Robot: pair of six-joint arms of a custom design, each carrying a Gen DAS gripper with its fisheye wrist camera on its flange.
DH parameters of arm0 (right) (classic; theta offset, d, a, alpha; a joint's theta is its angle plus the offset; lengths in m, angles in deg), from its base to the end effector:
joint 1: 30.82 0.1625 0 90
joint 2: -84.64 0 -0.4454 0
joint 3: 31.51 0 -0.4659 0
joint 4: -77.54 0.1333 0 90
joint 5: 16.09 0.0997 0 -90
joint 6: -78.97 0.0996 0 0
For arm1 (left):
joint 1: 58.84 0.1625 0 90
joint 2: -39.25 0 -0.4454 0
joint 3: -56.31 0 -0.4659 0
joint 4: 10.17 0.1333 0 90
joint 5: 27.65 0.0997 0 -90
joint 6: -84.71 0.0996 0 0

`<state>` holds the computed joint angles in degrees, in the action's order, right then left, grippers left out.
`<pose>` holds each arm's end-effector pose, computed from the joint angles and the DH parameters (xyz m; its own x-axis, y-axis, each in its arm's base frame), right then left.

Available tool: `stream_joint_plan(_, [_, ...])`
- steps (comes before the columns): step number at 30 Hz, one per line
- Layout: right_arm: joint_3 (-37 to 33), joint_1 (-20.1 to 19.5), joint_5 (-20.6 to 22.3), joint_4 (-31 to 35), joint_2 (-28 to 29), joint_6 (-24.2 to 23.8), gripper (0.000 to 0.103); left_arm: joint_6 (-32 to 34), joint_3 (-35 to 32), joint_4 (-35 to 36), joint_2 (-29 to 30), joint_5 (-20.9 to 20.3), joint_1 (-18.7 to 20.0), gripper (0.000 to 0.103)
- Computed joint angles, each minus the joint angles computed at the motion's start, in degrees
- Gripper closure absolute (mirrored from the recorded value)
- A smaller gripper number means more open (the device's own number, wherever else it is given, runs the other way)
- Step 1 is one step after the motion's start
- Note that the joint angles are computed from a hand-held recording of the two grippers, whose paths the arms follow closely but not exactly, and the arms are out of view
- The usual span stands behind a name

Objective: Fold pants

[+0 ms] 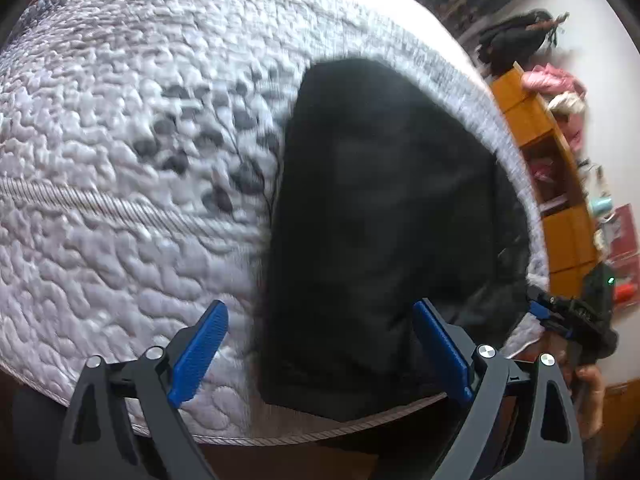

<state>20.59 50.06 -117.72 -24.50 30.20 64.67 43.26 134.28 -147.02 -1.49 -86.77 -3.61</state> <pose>-0.0222 -0.8526 0.4741 -0.9674 -0.0379 0.2506 -0.0881 0.9773 -0.1924 -0.3167 -0.7796 0.1037 -0.9373 -0.2221 -0.2687 -0.0776 0.8844 -0.4602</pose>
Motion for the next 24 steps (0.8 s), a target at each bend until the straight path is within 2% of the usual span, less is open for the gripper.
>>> stream_joint_plan(2, [-3.63, -1.12, 6.55, 4.1, 0.95, 0.92, 0.006, 0.3, 1.13, -4.83, -1.74, -3.57, 1.46, 0.004])
stream_joint_plan(5, [-13.07, -3.18, 15.4, 12.58, 5.89, 4.05, 0.003, 0.58, -0.12, -9.68, -2.34, -12.64, 4.94, 0.004])
stream_joint_plan(6, [-16.7, -4.04, 18.5, 16.15, 8.07, 5.03, 0.003, 1.69, -1.51, -9.47, -1.79, -15.37, 6.06, 0.004])
stream_joint_plan(8, [-24.39, -5.18, 21.97, 22.98, 12.88, 6.16, 0.003, 4.19, -5.65, -5.36, 0.12, -19.02, 8.25, 0.004])
stream_joint_plan(11, [-32.95, -5.66, 22.22, 28.98, 18.29, 5.55, 0.003, 7.04, -10.43, -0.94, 2.92, -26.0, 10.95, 0.004])
stream_joint_plan(13, [-36.22, -5.9, 22.93, 31.57, 20.31, 4.63, 0.003, 8.08, -12.44, 0.78, 4.11, -29.13, 12.17, 0.004])
stream_joint_plan(20, [-45.51, -5.99, 25.44, 37.96, 26.6, 2.95, 0.003, 12.4, -15.93, 2.81, 7.43, -36.88, 14.03, 0.004])
stream_joint_plan(24, [-50.75, -5.88, 25.88, 41.7, 30.11, 2.34, 0.002, 13.51, -19.09, 4.78, 10.1, -39.63, 14.64, 0.004])
